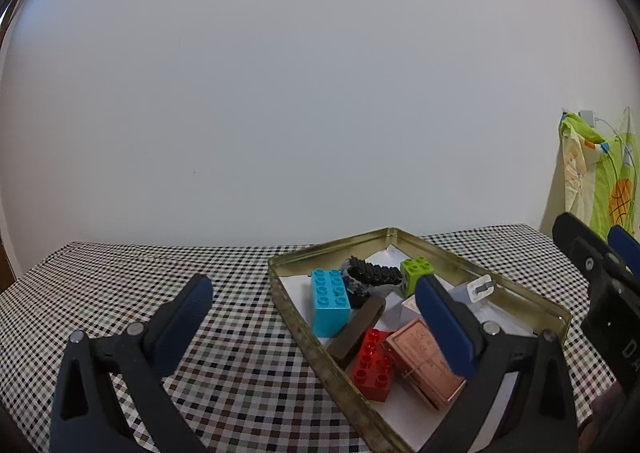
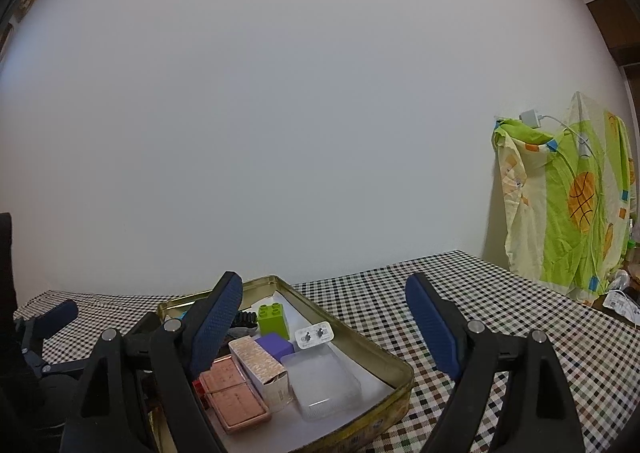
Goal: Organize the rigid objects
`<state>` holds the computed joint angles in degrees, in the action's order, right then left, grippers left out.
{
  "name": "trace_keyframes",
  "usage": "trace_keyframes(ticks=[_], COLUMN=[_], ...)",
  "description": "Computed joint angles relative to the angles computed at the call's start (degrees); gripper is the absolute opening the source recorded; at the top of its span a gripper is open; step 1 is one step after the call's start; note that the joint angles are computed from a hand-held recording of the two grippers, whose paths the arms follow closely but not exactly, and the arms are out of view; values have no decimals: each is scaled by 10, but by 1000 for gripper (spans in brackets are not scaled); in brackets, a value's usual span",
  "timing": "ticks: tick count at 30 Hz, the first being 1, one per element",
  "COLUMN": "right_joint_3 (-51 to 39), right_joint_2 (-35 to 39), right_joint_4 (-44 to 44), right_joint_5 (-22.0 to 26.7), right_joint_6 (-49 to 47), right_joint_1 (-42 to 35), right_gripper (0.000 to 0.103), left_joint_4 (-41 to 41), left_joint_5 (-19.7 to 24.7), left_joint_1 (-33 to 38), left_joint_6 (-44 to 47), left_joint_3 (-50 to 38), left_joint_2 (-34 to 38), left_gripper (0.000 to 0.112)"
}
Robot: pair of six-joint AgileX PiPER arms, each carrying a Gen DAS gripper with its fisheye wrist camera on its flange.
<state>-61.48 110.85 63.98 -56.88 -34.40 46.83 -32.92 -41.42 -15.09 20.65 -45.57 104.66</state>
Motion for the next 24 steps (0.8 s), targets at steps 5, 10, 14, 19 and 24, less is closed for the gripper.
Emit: trace_keyframes(ticks=[5, 10, 14, 19, 24], right_joint_3=[2, 1, 3, 3, 4], right_joint_2=[2, 6, 6, 6, 4], right_joint_4=[-3, -3, -3, -5, 4], right_joint_5=[-7, -19, -33, -39, -50], right_joint_6=[6, 9, 8, 0, -6], right_joint_1=[6, 11, 19, 26, 33], right_gripper=[88, 88, 89, 89, 89], left_joint_4=[1, 7, 18, 14, 14], left_joint_5=[4, 6, 10, 13, 10], left_joint_1=[-1, 0, 7, 12, 8], left_joint_6=[1, -5, -25, -27, -20], left_joint_3=[2, 10, 22, 19, 19], left_joint_2=[-2, -11, -21, -21, -20], left_gripper=[102, 102, 102, 102, 102])
